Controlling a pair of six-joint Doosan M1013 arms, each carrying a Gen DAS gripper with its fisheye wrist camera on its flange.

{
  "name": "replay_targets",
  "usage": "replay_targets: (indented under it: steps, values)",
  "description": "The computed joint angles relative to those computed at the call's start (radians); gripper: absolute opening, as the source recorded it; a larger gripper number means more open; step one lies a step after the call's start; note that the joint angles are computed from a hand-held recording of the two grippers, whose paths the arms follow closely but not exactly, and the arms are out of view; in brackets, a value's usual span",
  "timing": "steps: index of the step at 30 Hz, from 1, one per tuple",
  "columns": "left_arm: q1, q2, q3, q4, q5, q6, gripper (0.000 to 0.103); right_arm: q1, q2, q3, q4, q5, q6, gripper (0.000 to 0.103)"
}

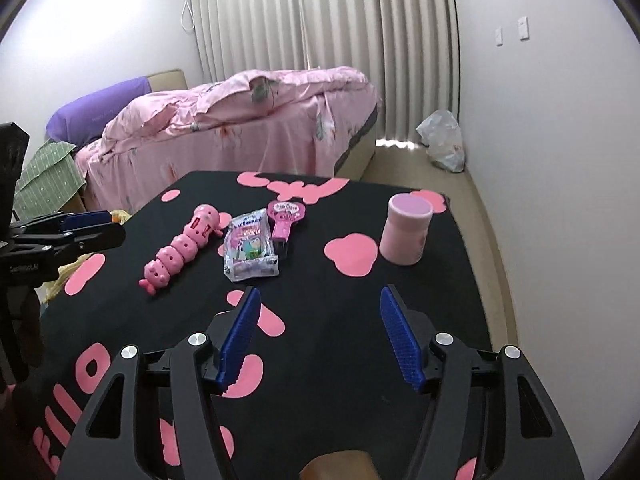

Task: Collect trash
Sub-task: 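Move both tools back over the remaining items on the table, then grasp the pink lollipop-shaped snack packet with the right tool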

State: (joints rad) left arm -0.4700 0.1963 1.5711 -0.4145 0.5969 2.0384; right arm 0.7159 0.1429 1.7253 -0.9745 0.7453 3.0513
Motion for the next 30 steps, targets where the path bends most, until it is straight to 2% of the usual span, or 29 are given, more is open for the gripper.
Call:
replay_targets:
  steps: [4,8,10,14,17,19,20,21,22,23,24,26,30]
  values:
    - [-0.008,0.012,-0.004,0.036,0.015,-0.028,0.069,-0.028,0.032,-0.032,0.032,-0.016,-0.049,0.059]
    - [0.014,0.042,-0.024,-0.069,0.078,0.028,0.069,-0.068,0.093,-0.113,0.143,-0.001,-0.205,0.059]
    - [0.022,0.055,-0.034,-0.100,0.106,0.045,0.069,-0.097,0.116,-0.141,0.206,-0.050,-0.276,0.059]
    - [0.022,0.068,-0.045,-0.038,0.108,-0.017,0.069,-0.146,0.164,-0.200,0.353,-0.114,-0.425,0.059]
    - [0.027,0.084,-0.065,0.024,0.128,-0.094,0.069,-0.168,0.221,-0.273,0.447,-0.091,-0.550,0.059]
    - [0.033,0.091,-0.072,0.017,0.142,-0.092,0.069,-0.188,0.260,-0.323,0.548,-0.064,-0.641,0.059]
    - [0.037,0.094,-0.074,0.011,0.144,-0.090,0.069,-0.195,0.275,-0.340,0.585,-0.049,-0.668,0.055]
    - [0.040,0.095,-0.076,0.005,0.147,-0.088,0.069,-0.206,0.291,-0.359,0.642,-0.031,-0.711,0.044]
    - [0.043,0.097,-0.078,-0.004,0.153,-0.083,0.069,-0.212,0.297,-0.364,0.680,-0.031,-0.740,0.043]
    - [0.046,0.099,-0.081,-0.016,0.162,-0.076,0.069,-0.211,0.293,-0.357,0.667,-0.049,-0.732,0.027]
    - [0.048,0.101,-0.084,-0.024,0.169,-0.068,0.069,-0.214,0.291,-0.354,0.690,-0.053,-0.750,0.019]
    - [0.049,0.104,-0.087,-0.039,0.175,-0.048,0.069,-0.214,0.281,-0.345,0.692,-0.045,-0.741,0.019]
    - [0.050,0.108,-0.093,-0.084,0.189,0.003,0.069,-0.196,0.235,-0.294,0.574,-0.034,-0.622,0.018]
